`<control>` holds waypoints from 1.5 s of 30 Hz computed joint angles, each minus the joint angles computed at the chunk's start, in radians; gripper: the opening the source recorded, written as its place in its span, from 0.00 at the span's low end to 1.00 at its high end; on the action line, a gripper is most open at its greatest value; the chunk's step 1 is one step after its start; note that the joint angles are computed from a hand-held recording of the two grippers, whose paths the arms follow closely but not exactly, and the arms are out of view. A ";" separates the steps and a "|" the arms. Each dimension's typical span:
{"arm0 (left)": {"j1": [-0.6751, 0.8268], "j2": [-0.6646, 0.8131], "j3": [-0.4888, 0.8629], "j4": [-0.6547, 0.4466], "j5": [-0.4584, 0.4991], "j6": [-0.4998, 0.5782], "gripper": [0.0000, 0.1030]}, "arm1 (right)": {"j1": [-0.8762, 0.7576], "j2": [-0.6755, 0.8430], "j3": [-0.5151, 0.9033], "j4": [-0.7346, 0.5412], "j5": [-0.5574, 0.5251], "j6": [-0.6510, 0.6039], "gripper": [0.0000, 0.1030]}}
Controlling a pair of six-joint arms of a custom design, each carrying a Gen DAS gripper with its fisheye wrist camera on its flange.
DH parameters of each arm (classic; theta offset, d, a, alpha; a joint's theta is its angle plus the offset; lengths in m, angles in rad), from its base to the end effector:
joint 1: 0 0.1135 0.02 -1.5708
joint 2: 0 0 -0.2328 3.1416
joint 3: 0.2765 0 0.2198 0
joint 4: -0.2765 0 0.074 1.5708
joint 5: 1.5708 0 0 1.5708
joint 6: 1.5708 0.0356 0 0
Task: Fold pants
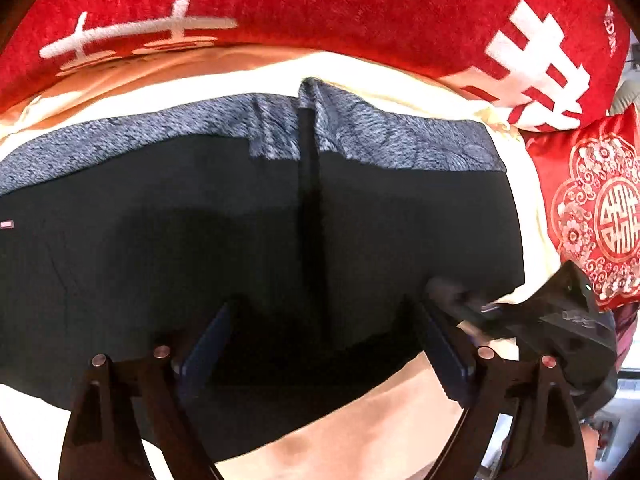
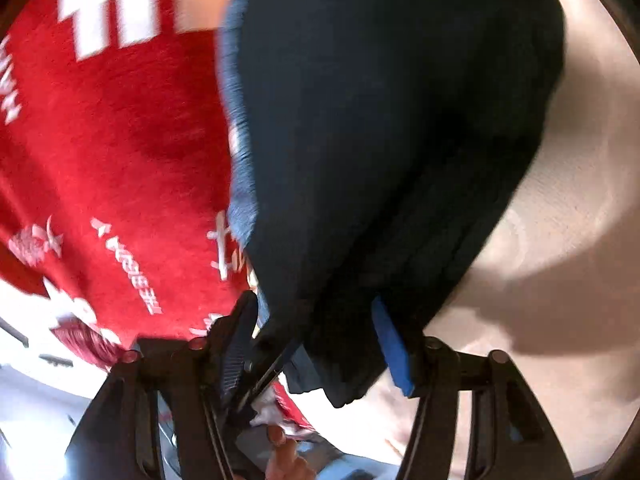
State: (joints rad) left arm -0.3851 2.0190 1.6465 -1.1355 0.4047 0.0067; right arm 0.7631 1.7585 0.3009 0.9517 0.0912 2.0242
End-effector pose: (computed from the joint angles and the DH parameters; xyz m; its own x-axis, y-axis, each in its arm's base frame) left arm 0.3157 -0.1431 0.1957 -0.9224 0.3806 -0.0654 0.3744 0.8401 -0.3925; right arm 0.1776 0.1654 0.0859 -0.4136 0.8432 0.3435 0.5911 -0.0383 0.8057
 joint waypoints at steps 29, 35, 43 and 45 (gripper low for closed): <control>-0.237 0.028 0.079 0.042 -0.421 -0.115 0.94 | -0.342 -0.368 0.398 -1.212 -0.237 -0.832 0.32; -0.209 -0.017 0.015 0.041 -0.408 -0.076 0.95 | -0.249 -0.376 0.322 -1.108 -0.132 -0.728 0.32; -0.182 -0.011 0.010 0.020 -0.420 -0.055 0.99 | -0.280 -0.422 0.282 -1.090 -0.217 -0.748 0.36; -0.183 -0.020 -0.002 0.025 -0.429 -0.053 0.99 | -0.277 -0.430 0.252 -1.054 -0.211 -0.732 0.36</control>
State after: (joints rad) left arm -0.5677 1.9986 1.6448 -1.1105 -0.0246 -0.0466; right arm 0.4861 1.3281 0.5533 -0.1020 -0.1197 1.2919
